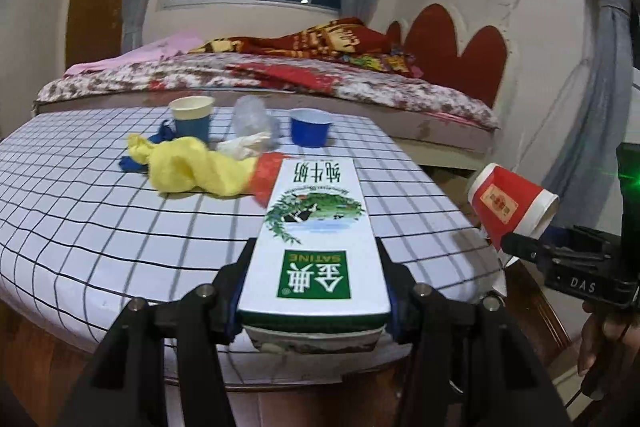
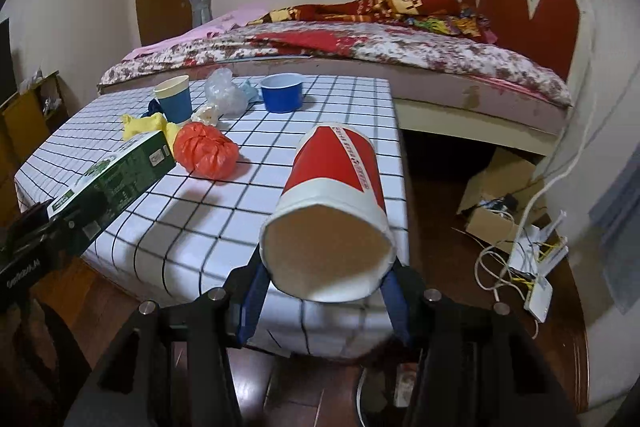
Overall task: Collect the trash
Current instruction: 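Carry the carton and cup over the bin and release both into it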
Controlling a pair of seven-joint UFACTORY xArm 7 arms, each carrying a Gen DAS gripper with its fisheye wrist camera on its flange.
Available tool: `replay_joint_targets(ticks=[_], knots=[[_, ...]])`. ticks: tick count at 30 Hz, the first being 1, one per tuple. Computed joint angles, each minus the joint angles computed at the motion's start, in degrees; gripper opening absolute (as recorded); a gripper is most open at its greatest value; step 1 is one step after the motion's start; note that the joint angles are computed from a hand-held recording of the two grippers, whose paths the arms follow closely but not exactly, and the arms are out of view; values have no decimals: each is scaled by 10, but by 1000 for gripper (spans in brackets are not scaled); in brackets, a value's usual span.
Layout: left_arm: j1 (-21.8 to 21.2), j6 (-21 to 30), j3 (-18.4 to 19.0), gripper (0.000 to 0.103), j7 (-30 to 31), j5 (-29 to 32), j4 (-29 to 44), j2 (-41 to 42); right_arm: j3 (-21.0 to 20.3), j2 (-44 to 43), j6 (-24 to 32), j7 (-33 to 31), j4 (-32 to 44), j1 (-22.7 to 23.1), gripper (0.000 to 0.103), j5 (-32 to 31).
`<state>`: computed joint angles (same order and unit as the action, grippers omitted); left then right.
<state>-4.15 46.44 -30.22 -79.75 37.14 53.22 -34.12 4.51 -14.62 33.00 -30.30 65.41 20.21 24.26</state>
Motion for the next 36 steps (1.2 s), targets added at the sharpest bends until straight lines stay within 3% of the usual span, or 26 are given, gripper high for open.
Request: replay_joint_targets(ticks=[8, 20, 28, 36], knots=[[-15, -12, -33, 54, 3, 38, 70, 84, -41, -55, 8, -30, -53, -25, 54, 9], [-99, 13, -40, 54, 9, 123, 194, 256, -86, -88, 3, -44, -130, -64, 54, 18], [-172, 17, -14, 54, 26, 146, 264, 352, -101, -90, 13, -51, -150, -93, 54, 13], [-231, 1, 33, 54, 41, 123, 293, 405, -98, -75, 22, -53, -171, -117, 54, -10]])
